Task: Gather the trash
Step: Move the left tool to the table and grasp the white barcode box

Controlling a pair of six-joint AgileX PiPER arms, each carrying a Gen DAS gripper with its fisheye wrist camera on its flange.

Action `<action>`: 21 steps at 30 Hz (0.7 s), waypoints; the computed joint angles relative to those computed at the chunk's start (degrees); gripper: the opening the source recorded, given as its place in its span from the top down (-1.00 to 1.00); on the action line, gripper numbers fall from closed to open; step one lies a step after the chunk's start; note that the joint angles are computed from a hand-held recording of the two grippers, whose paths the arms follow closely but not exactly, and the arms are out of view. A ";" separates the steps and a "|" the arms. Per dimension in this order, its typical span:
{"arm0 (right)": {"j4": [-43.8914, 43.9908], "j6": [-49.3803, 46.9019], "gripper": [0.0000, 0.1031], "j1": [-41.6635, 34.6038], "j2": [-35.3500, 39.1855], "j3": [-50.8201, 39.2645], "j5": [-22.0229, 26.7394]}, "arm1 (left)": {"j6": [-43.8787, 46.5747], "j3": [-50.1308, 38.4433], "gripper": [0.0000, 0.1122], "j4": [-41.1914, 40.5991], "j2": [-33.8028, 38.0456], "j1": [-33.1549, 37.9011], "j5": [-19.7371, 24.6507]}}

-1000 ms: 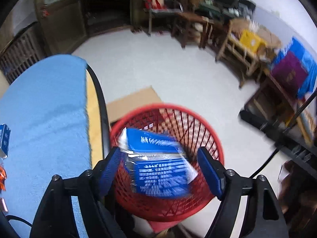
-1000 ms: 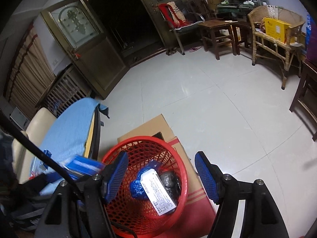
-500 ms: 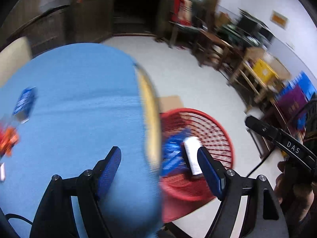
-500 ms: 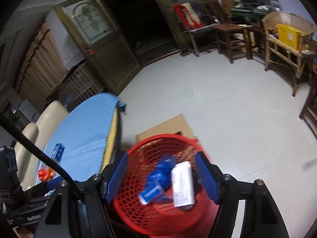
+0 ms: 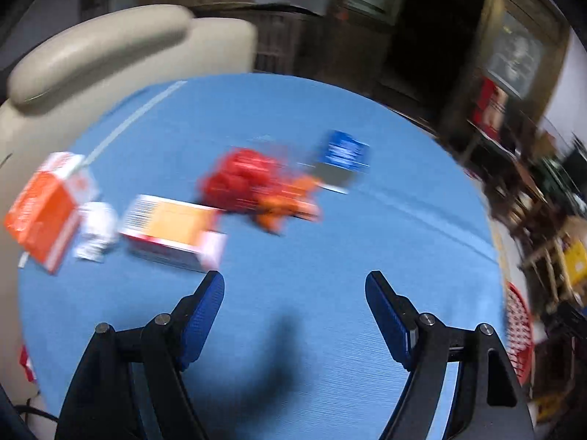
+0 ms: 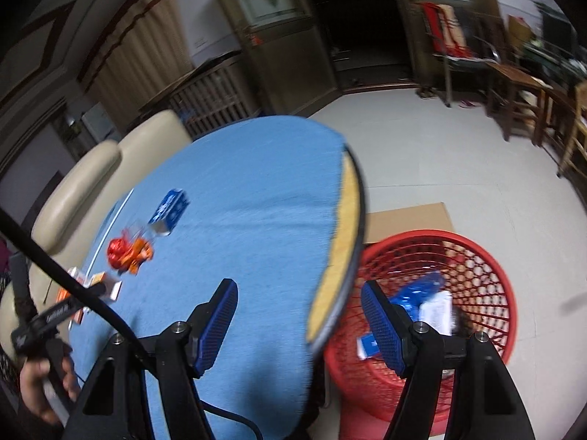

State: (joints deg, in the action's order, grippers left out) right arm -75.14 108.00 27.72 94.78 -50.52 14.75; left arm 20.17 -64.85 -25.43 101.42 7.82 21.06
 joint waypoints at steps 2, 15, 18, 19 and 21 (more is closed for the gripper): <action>3.02 -3.41 -0.42 1.75 1.02 -1.79 1.23 | 7.39 -0.98 -0.44 -4.28 1.32 3.75 -0.50; 22.11 -25.00 -0.42 8.00 7.48 -13.83 7.37 | 23.87 -10.55 -0.52 -8.54 12.13 9.05 -1.93; 24.73 -28.58 -0.42 8.36 9.18 -16.37 7.98 | 24.20 -11.95 -0.52 -9.35 13.15 9.51 -1.27; 25.04 -28.90 -0.42 8.45 9.52 -16.78 8.05 | 25.07 -12.08 -0.52 -10.08 13.31 9.64 -1.32; 26.87 -30.82 -0.42 8.42 10.73 -18.11 7.87 | 26.79 -11.75 -0.54 -11.54 13.28 9.75 -1.90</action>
State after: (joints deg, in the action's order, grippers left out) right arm -48.27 77.18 36.15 105.51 -68.64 22.61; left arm 46.96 -76.60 -36.97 114.70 17.57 19.16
